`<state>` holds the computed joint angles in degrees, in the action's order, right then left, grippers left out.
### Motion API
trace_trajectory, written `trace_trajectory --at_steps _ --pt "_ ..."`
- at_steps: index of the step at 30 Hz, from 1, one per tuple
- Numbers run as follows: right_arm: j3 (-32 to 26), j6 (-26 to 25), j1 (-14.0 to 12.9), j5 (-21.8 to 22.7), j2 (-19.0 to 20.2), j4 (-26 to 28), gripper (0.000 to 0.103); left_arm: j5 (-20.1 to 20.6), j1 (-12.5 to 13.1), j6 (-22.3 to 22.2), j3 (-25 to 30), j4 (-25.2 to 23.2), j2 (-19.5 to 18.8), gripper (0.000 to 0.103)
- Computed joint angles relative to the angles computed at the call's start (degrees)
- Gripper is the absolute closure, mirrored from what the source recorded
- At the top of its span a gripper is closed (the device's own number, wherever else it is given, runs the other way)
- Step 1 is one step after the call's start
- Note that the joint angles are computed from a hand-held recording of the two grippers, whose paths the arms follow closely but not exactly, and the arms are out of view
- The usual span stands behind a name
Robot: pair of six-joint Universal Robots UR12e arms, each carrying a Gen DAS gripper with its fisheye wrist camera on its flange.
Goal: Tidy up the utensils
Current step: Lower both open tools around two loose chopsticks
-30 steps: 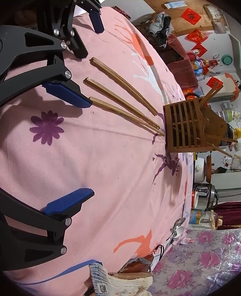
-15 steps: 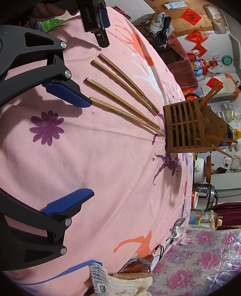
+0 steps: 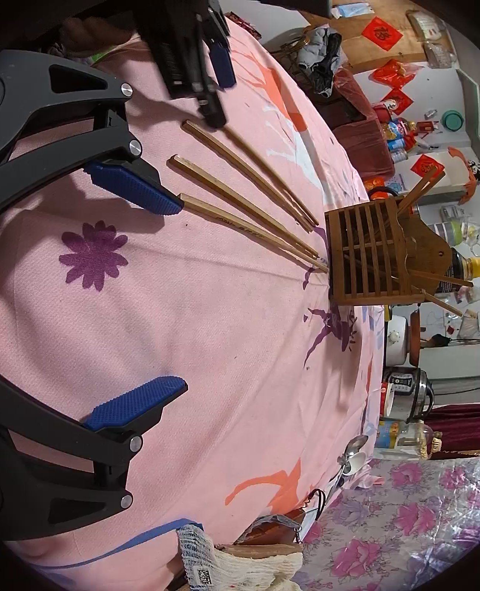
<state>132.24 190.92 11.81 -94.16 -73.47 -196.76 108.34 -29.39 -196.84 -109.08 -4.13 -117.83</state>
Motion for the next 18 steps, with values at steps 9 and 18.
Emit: trace_trajectory --at_steps 9,18 --pt "0.27 0.32 -0.19 0.99 0.00 -1.00 0.018 -1.03 2.49 -5.68 -2.31 -0.29 1.89 0.059" --pt "-0.60 -5.11 0.65 6.43 0.27 -1.03 0.053 0.79 1.34 -3.58 -1.56 2.03 0.45 0.055"
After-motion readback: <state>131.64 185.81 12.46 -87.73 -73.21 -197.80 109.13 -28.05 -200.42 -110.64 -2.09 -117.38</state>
